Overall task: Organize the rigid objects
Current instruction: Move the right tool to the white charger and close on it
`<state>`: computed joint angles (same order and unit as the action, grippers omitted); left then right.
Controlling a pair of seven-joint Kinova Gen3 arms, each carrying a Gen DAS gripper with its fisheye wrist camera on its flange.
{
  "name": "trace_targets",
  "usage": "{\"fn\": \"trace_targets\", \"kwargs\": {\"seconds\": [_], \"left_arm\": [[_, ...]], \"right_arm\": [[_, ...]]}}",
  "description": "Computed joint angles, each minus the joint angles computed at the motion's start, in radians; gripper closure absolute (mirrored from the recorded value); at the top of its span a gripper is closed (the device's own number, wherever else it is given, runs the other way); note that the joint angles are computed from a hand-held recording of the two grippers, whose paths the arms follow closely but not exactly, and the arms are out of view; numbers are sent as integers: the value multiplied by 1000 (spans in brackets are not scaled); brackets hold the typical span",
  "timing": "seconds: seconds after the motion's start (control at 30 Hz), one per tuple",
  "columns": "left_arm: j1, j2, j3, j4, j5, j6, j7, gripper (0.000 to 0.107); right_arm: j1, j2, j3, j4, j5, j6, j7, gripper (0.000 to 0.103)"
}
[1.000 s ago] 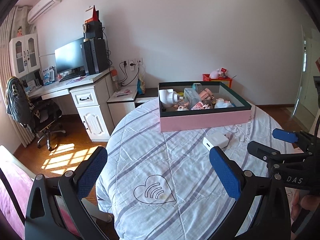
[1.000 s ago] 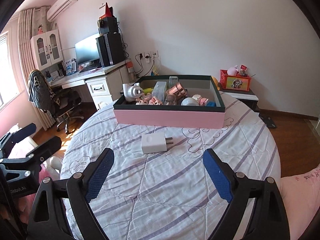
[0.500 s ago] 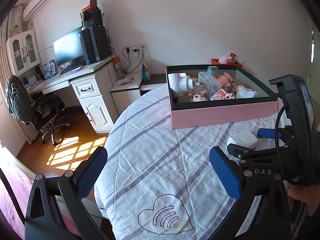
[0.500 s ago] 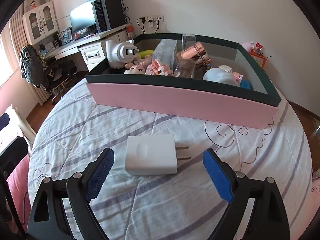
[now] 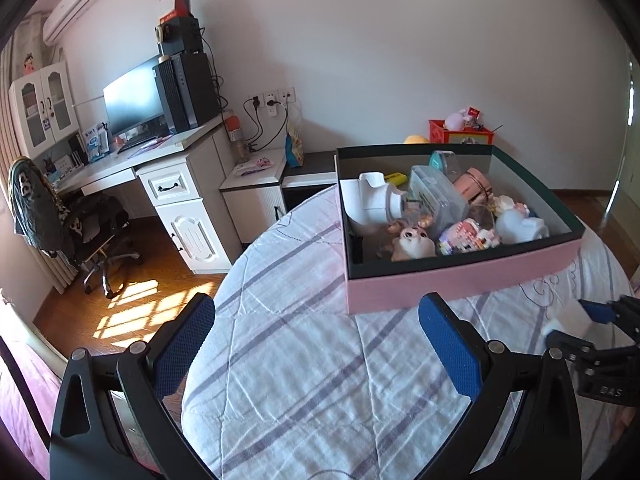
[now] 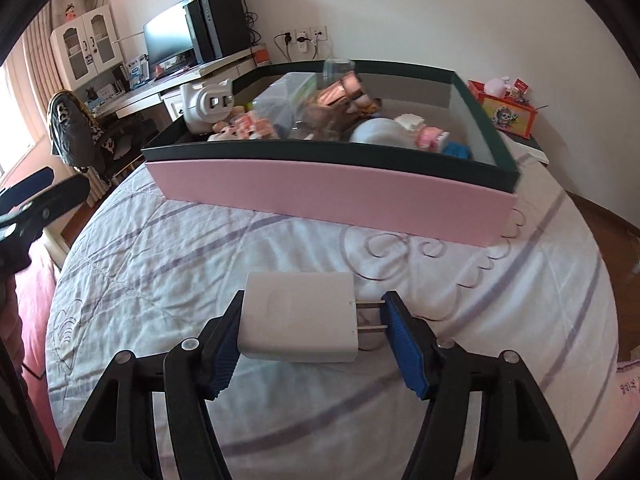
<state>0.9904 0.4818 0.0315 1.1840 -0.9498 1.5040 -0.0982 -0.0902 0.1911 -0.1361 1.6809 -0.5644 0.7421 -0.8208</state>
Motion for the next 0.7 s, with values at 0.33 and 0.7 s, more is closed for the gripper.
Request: {"fn": "trace_targets", "kwargs": {"seconds": [0.33, 0.7], "left_arm": [[-215, 12, -9, -55, 195, -159, -165, 52], [-264, 84, -47, -150, 312, -213, -350, 98]], "right_arm": [[122, 27, 69, -48, 4, -16, -14, 36], [148, 116, 32, -164, 40, -16, -63, 36]]}}
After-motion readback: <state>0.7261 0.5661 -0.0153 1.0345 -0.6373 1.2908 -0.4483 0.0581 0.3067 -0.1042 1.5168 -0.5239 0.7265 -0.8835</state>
